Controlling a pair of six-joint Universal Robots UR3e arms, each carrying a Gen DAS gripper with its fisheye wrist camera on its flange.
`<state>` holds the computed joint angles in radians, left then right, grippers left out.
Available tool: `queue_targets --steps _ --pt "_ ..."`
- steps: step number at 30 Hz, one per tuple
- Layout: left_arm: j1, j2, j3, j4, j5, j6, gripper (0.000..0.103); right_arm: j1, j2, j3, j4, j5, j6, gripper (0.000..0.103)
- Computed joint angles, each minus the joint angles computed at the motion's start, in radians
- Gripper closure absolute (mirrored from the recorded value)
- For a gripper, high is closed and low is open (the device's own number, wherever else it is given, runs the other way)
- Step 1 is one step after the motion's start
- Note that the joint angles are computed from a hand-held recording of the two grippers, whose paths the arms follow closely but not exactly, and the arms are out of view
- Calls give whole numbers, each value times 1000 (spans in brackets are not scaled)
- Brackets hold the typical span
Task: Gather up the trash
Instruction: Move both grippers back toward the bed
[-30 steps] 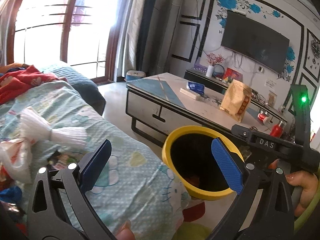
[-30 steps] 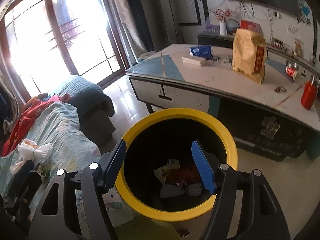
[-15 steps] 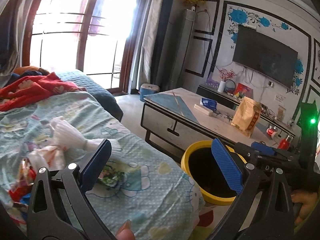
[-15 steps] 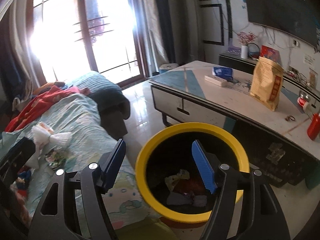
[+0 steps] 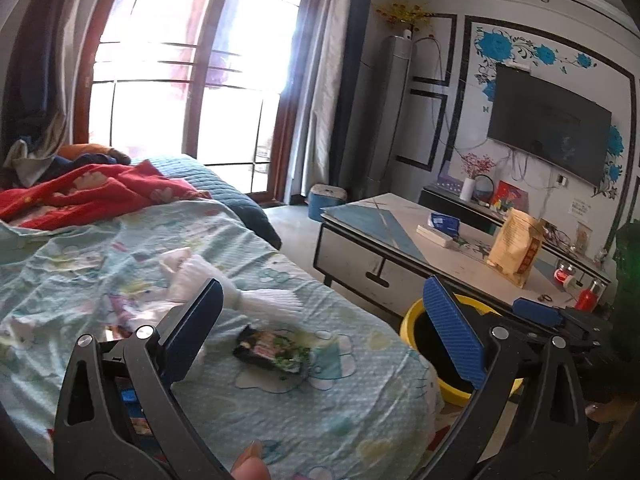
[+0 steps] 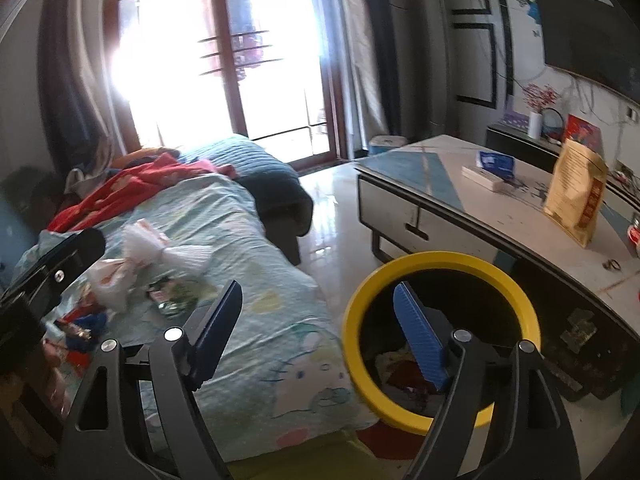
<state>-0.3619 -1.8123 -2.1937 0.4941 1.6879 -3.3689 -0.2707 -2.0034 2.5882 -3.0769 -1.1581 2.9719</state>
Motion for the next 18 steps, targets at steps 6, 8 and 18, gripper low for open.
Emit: queue_targets --steps 6,8,18 --pt "45 65 -95 36 -7 4 11 61 7 -5 -18 9 4 27" --pt "66 86 -124 45 -16 8 11 72 -1 -1 -17 21 2 27" --pt "170 207 -248 60 -73 9 11 180 56 -19 -73 -23 17 27"
